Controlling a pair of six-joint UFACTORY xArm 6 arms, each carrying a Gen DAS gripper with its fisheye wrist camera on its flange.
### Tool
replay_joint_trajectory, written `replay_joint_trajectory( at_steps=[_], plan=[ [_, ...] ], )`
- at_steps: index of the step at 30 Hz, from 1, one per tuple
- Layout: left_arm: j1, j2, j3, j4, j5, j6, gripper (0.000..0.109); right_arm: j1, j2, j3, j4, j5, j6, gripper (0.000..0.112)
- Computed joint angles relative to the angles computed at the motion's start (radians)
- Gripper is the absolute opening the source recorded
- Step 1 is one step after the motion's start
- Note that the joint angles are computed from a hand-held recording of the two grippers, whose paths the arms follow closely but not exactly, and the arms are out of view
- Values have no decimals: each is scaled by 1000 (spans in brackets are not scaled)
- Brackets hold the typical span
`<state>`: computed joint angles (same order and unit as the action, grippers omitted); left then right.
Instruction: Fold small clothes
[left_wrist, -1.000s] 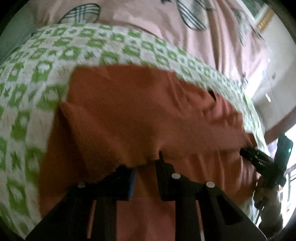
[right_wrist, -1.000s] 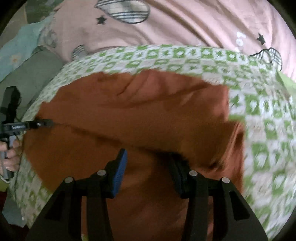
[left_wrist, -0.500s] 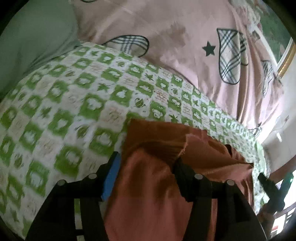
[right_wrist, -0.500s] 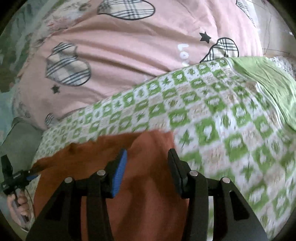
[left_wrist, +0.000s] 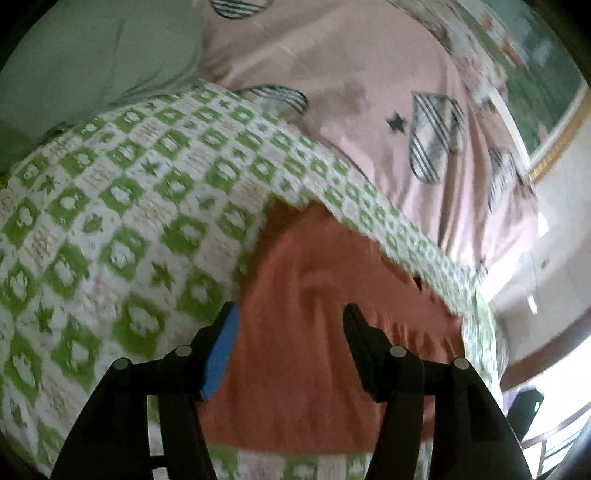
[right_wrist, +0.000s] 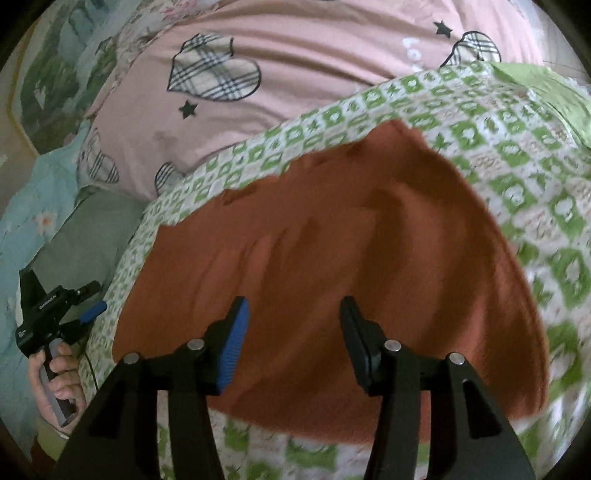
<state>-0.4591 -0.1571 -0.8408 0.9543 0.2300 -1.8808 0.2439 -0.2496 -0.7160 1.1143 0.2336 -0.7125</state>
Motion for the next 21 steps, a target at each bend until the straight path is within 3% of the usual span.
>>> replay_joint_trajectory(
  at_steps=[4,9,15,17,21],
  plan=[
    [-85,-3,34,14,-9,-43,64,19,-40,35,21,-13,1,54],
    [-160,6,87,90,-37,-206,65,20,-79,72,-12,-2,44,56],
    [-169,4,114,298,-57,-500,65,28,-124,121,0,3,52,57],
    [-163,3,109,418,-52,-655,69,27,-138,135,-6,11,63,57],
    [-147,15,92,537,-42,-815,74,26,-164,155,-28,25,83,57]
  ],
)
